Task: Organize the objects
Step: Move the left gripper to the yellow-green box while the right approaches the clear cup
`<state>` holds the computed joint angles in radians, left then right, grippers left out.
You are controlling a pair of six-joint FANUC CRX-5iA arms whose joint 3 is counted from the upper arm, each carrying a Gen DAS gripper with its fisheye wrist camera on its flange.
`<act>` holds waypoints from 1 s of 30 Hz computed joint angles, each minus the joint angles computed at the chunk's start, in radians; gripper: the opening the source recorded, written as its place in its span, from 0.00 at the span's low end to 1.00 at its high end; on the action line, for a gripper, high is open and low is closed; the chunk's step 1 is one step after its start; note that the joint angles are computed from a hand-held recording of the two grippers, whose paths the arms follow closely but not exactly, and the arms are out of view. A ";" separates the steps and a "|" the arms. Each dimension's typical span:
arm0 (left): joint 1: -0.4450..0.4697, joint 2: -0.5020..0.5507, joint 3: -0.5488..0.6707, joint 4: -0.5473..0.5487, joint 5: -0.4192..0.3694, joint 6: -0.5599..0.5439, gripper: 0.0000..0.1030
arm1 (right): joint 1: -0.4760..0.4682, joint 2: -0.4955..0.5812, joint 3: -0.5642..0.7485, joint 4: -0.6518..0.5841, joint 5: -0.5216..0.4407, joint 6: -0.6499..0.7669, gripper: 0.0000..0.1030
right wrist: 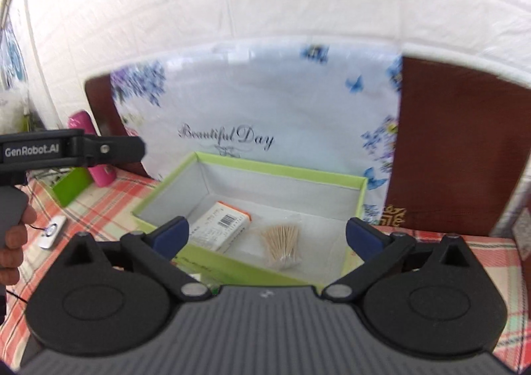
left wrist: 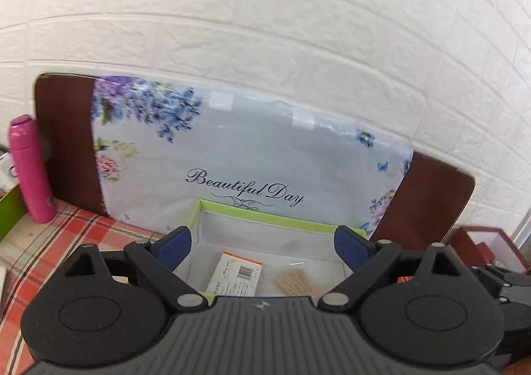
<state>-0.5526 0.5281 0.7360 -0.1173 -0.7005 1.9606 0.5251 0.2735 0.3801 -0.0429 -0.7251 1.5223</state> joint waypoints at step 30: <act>-0.038 -0.226 -0.368 0.101 -0.164 -0.100 0.93 | 0.136 -0.405 -0.596 0.174 -0.201 -0.032 0.89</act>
<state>-0.5909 0.3022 0.3679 -0.0160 -0.8648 1.8602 0.6612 -0.1313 -0.2155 0.1312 -0.9261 1.4907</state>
